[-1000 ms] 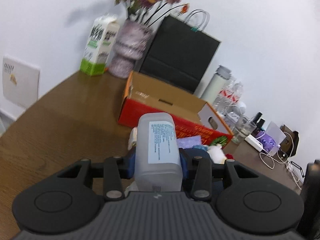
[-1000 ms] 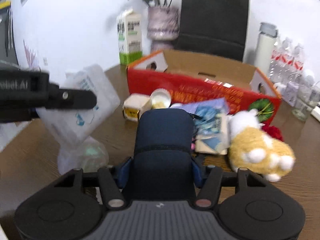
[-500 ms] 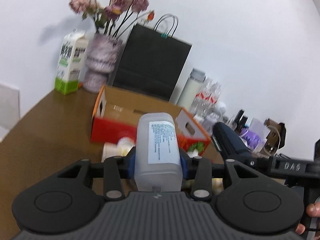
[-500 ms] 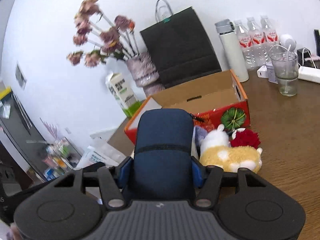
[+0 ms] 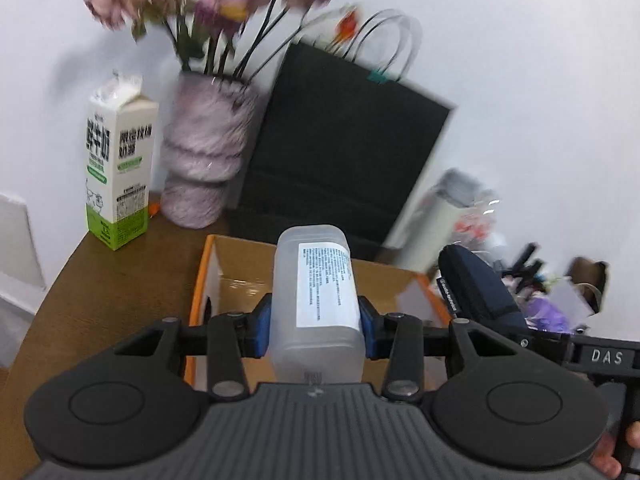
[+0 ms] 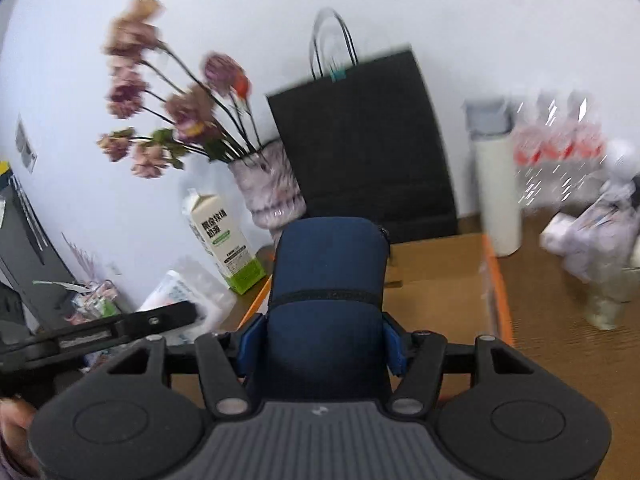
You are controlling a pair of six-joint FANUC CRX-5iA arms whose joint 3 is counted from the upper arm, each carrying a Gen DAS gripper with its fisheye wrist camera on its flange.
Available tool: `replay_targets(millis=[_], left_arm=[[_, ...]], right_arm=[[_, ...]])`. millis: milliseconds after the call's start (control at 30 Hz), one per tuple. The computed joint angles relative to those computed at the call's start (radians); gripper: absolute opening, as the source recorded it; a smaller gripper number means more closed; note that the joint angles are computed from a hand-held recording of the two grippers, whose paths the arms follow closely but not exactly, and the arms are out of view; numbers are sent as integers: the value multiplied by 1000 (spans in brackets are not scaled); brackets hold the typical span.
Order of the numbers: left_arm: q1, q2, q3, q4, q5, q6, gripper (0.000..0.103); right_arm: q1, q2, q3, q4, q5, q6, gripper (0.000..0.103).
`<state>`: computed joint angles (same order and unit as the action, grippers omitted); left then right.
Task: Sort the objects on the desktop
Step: 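Carry the bottle and navy pouch into the cardboard box and release both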
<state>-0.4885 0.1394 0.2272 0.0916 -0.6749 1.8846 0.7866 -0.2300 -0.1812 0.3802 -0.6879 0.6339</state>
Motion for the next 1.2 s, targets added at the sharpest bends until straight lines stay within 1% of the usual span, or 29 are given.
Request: replay_targets(millis=[33,67,133,167,267,300,367,433,467,567,633,667,733,767,800,900,1100,1133,1167,1200], left_arm=[[-1,51,71,-26,-56,25,42],[-1,102,139,-42,-109,26,42],[-4,202,270,-75,-206,41,43],[-9,255,346,-102,-265,59,43],[-19,372,507,-163,-393,76,43],[-23,408,559,-186,-436,84,43],[-31,451,614,-217,-480,83,43],[-37,474,636,-239,-490,80,43],[-40,479,640,-246,-493,84,43],[-35,510,670,-238,-512,92,43],[-30,518,674,-223,-512,76,43],[-31,525,684,-221,-518,71,46],[-33,518,679,-234,-510,83,58],[-35,510,671,-242,-503,97,68],[-33,497,653,-237,-486,101,73],[-26,469,626,-206,-471,80,80],[-49,380,548,-231,-445,66,93],[-53,361,527,-236,-440,69,96],[-60,331,491,-242,-426,76,103],[-65,297,447,-248,-401,84,103]], right_arm=[[-9,45,44,-11,-28,23,59],[-9,101,91,19,-66,26,59],[-22,226,214,22,-157,90,59],[-33,289,286,-7,-209,134,59],[-62,433,442,-87,-330,225,59],[-65,476,479,-87,-363,233,59],[-53,537,498,-17,-397,233,59],[-45,576,497,35,-400,242,59],[-53,588,508,13,-401,252,59],[-90,615,557,-104,-401,277,59],[-89,613,537,-89,-377,281,60],[-88,610,526,-77,-369,286,61],[-90,607,523,-80,-373,287,63],[-94,598,515,-82,-365,279,63],[-96,591,508,-74,-359,272,62],[-93,555,478,-47,-354,254,62],[-91,460,392,29,-358,195,66],[-92,439,373,35,-358,183,66],[-89,416,353,44,-363,169,67],[-84,393,328,59,-369,156,68]])
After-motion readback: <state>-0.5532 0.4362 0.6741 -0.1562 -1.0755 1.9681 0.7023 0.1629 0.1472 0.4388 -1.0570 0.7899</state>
